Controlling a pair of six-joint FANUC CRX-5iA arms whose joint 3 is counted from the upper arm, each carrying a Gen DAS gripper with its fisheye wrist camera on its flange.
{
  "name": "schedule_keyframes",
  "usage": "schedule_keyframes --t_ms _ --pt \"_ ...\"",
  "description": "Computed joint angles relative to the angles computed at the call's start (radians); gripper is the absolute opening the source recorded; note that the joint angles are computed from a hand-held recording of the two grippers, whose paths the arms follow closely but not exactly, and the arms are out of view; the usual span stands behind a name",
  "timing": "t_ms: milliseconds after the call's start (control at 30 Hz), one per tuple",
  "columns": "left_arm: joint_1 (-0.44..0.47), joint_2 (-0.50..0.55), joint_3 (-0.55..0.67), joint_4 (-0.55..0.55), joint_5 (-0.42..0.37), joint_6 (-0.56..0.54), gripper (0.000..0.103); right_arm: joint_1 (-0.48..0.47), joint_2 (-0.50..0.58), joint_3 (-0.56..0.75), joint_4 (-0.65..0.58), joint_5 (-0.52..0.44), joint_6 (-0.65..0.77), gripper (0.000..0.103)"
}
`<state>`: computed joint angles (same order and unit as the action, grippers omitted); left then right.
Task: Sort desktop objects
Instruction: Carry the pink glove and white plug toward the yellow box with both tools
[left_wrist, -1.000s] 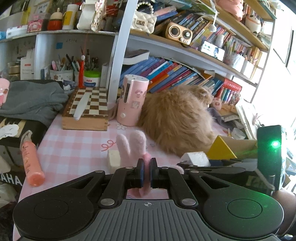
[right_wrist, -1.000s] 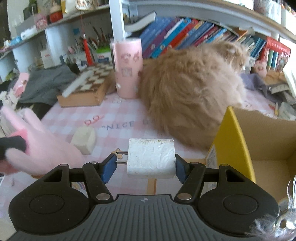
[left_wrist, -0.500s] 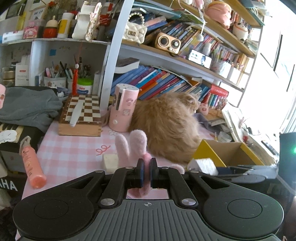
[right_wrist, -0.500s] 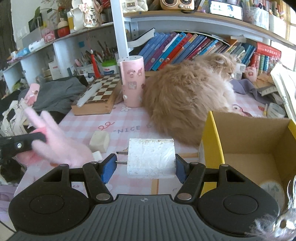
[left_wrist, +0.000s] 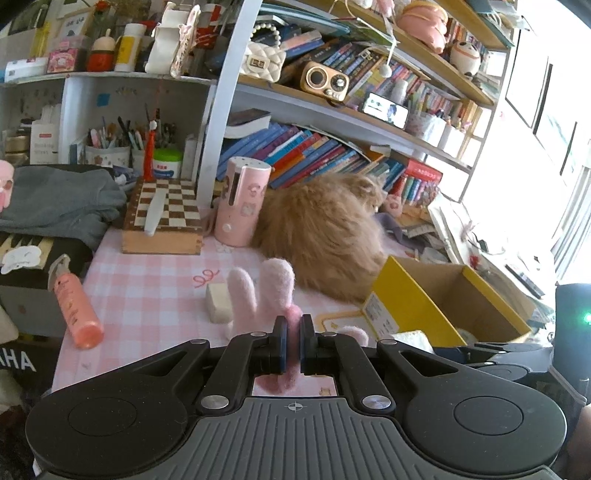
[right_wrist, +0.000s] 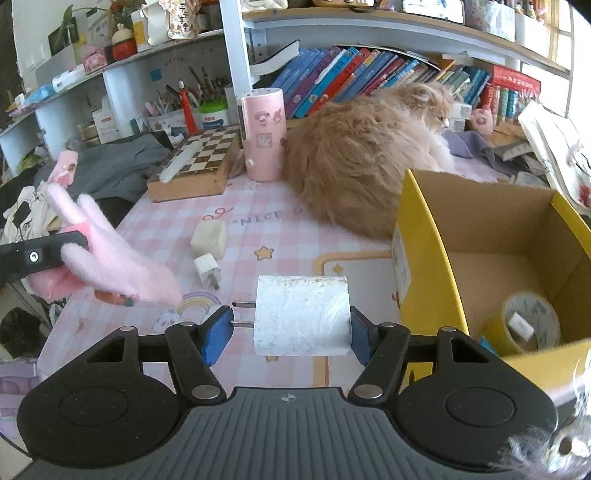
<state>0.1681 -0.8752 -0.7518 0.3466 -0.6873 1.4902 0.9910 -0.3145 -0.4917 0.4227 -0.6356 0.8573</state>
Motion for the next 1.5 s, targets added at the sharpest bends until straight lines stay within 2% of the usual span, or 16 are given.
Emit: schedule_keyframes --t_ms 467,867,967,1300,1500 --pt "-0.017 -0.128 -0.032 0.004 -0.103 0.01 0.005 0.12 -0.132 -0.113 0.103 -0.073 -0.158 0.062" --pt "0.003 -0.216 -0.084 0.091 -0.135 -0.061 0.005 0.222 -0.235 -0.201 0.234 -0.16 -0.337 0.062" --pt "0.004 -0.222 -0.1 0.13 -0.139 -0.086 0.005 0.244 -0.256 -0.214 0.245 -0.198 -0.356 0.062" --pt "-0.063 -0.199 -0.115 0.16 -0.12 -0.094 0.005 0.309 -0.313 -0.242 0.271 -0.315 -0.434 0.062" --pt "-0.131 -0.142 -0.12 0.194 -0.085 -0.125 0.005 0.336 -0.337 -0.249 0.274 -0.376 -0.447 0.062"
